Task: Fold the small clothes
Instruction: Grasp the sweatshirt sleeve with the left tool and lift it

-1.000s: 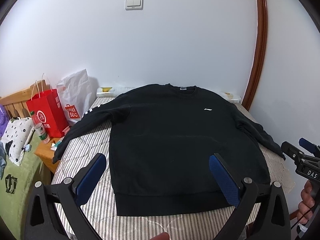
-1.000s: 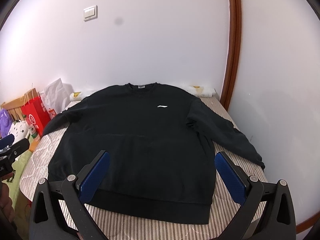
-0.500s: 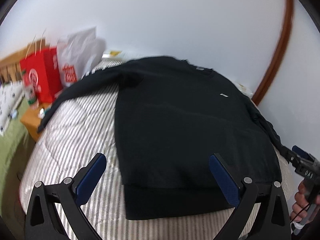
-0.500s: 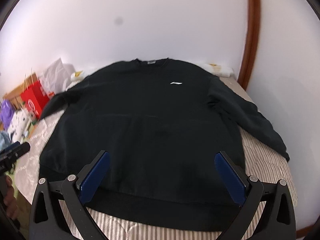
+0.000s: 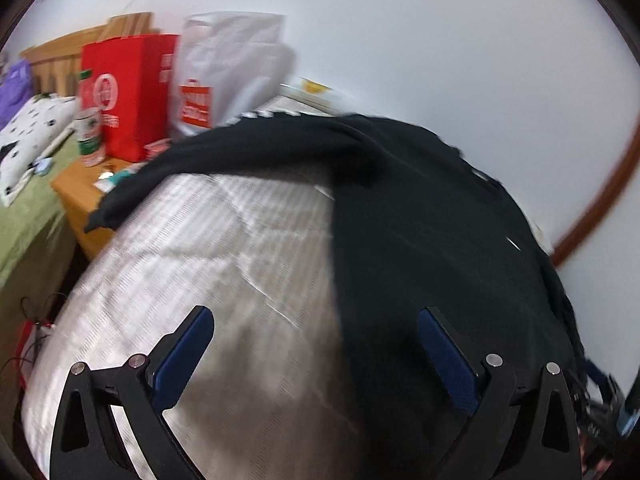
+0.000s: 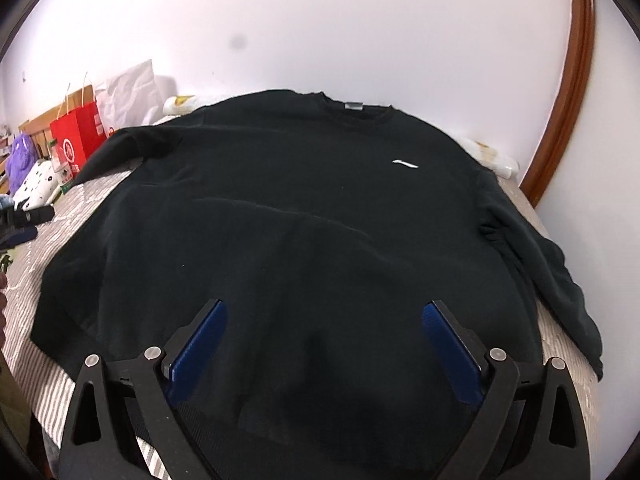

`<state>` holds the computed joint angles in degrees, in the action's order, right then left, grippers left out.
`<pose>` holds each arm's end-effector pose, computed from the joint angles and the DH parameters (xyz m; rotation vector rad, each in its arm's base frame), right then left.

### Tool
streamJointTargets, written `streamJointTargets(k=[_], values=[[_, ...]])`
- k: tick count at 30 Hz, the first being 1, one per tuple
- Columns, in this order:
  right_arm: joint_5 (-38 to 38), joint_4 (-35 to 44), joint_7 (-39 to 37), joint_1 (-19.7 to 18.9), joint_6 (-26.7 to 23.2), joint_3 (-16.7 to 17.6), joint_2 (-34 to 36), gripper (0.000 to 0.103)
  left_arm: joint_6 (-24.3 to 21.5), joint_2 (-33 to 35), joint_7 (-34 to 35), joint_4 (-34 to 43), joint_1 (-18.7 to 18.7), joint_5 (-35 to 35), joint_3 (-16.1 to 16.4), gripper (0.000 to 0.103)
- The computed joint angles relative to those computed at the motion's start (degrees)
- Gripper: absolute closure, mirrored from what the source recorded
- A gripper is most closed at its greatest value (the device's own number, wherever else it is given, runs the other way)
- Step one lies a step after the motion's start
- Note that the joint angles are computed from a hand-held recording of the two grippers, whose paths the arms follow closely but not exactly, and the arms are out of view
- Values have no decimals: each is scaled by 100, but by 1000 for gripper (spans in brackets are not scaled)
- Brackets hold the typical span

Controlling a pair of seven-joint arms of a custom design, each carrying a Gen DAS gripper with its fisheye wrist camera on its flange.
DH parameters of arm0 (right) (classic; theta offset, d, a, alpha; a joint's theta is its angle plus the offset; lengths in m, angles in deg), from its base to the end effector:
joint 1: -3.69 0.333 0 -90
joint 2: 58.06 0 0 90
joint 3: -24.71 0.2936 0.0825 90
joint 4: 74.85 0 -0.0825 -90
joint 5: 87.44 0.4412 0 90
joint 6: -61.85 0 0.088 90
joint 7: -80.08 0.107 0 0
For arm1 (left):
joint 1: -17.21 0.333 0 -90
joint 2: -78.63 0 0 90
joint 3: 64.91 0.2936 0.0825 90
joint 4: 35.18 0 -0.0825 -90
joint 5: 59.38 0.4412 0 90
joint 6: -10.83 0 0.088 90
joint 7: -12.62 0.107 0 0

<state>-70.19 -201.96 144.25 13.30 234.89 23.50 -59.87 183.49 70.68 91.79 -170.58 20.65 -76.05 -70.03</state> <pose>0.6140 0.0683 0.4319 -1.9623 1.4256 -0.7352 0.5780 0.0036 0.4170 -2.1848 1.4036 -0.9537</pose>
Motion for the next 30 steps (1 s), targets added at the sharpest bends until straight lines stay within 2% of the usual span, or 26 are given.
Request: streamJointTargets(k=[2,5,6,8,10,15,17,20,22,25,30], values=[[159,187,-91,-5,-25,15,187,9,-92,215,-262,239,152,172,3,6],[432,481,-221,-130,-160,139,436,9,-129,503,141,539,67,-575,209,10],[513,579,-260,-182,-225,189,511,9,-117,561,195,598,70,-748,222,11],[555,786,-228,-281,-367,270,669,9,-108,747,673,806,57,-1596,265,14],[555,949,-187,-366,-469,344,789,9,-126,980,833,1062,131,-1978,245,17],[300,1237,9,-471,-504,460,998,9,-130,1507,40,1612,294,-1402,312,20],[319,1401,-52,-548,-534,546,1104,9,-185,1776,-113,1933,420,-1427,285,20],[147,1654,40,-577,-491,592,1303,9,-236,2171,-681,2386,412,-990,445,20],[15,1874,101,-617,-517,629,1462,9,-226,2384,-819,2622,468,-819,446,20],[-60,2264,100,-738,-591,746,1747,9,-570,2724,-1600,3038,236,-63,851,20],[-227,3050,219,-852,-693,873,2350,9,-958,3118,-1734,3473,598,-93,591,21]])
